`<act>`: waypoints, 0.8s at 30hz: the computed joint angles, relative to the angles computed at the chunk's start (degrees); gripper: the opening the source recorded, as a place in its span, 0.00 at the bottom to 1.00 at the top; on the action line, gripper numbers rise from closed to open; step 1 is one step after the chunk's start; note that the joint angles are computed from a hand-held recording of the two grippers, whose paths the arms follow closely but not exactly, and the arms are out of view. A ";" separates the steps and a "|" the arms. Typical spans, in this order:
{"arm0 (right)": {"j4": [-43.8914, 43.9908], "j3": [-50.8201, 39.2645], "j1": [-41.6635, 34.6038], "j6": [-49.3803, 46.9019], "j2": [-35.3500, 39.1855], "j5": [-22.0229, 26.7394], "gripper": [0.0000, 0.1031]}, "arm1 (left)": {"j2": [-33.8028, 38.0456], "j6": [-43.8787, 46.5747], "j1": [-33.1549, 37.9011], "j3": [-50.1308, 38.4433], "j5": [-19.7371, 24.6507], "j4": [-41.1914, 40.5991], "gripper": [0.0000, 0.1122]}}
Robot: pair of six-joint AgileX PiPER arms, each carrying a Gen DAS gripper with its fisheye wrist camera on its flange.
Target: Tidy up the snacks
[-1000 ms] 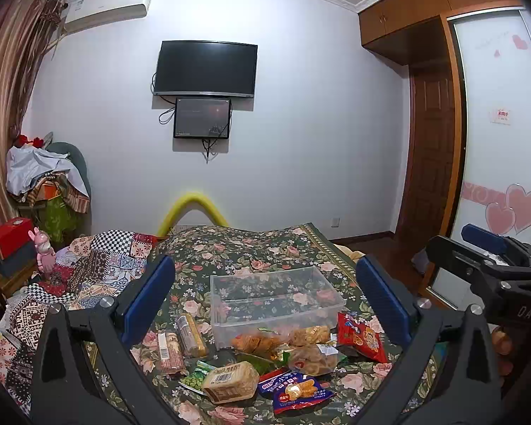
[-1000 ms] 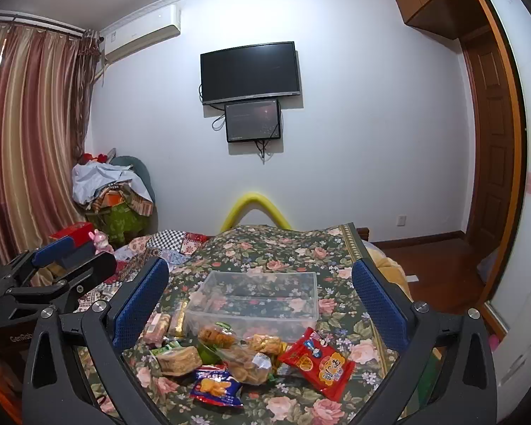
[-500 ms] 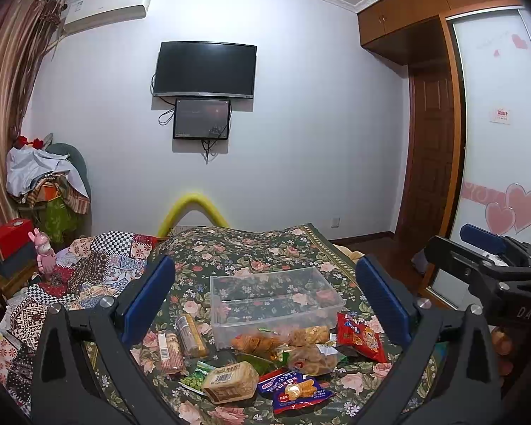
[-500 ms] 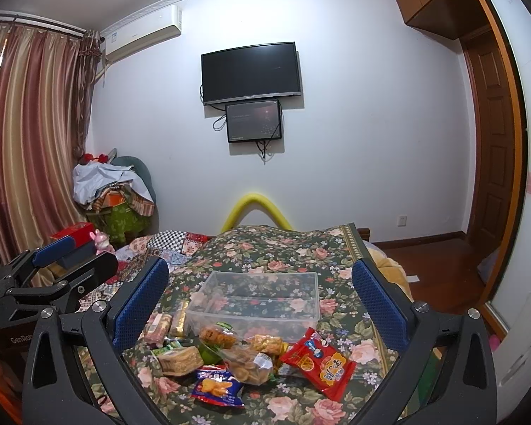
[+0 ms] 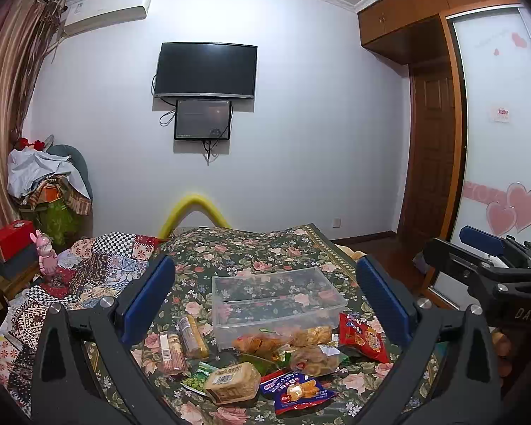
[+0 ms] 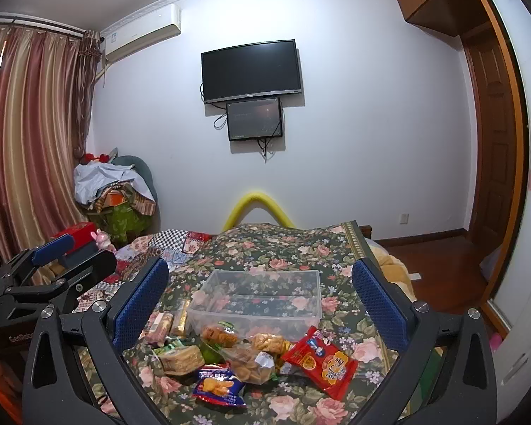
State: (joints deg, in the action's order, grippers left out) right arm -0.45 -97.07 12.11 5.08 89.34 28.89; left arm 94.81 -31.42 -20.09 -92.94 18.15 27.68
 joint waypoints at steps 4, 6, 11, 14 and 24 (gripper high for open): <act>1.87 -0.30 -0.93 -1.84 0.93 0.07 1.00 | 0.74 2.09 0.30 -0.56 0.38 -1.99 0.92; 1.86 -0.42 -1.16 -1.95 1.49 0.26 1.00 | 1.25 2.86 0.50 -0.64 0.52 -2.70 0.92; 2.74 -0.38 -2.76 -2.92 3.54 1.96 1.00 | 3.95 12.92 2.08 -2.30 2.49 -11.89 0.92; 4.25 -1.10 -4.32 -4.16 5.43 4.05 1.00 | 6.41 17.68 2.93 -3.64 5.32 -15.16 0.92; 5.95 -4.22 -8.82 -5.54 12.82 13.53 1.00 | 16.06 28.28 6.72 -8.55 14.93 -25.63 0.92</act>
State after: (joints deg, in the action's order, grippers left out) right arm 5.50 -101.28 3.29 -0.46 102.16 42.42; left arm 110.86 -3.14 -13.38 -101.48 33.08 2.05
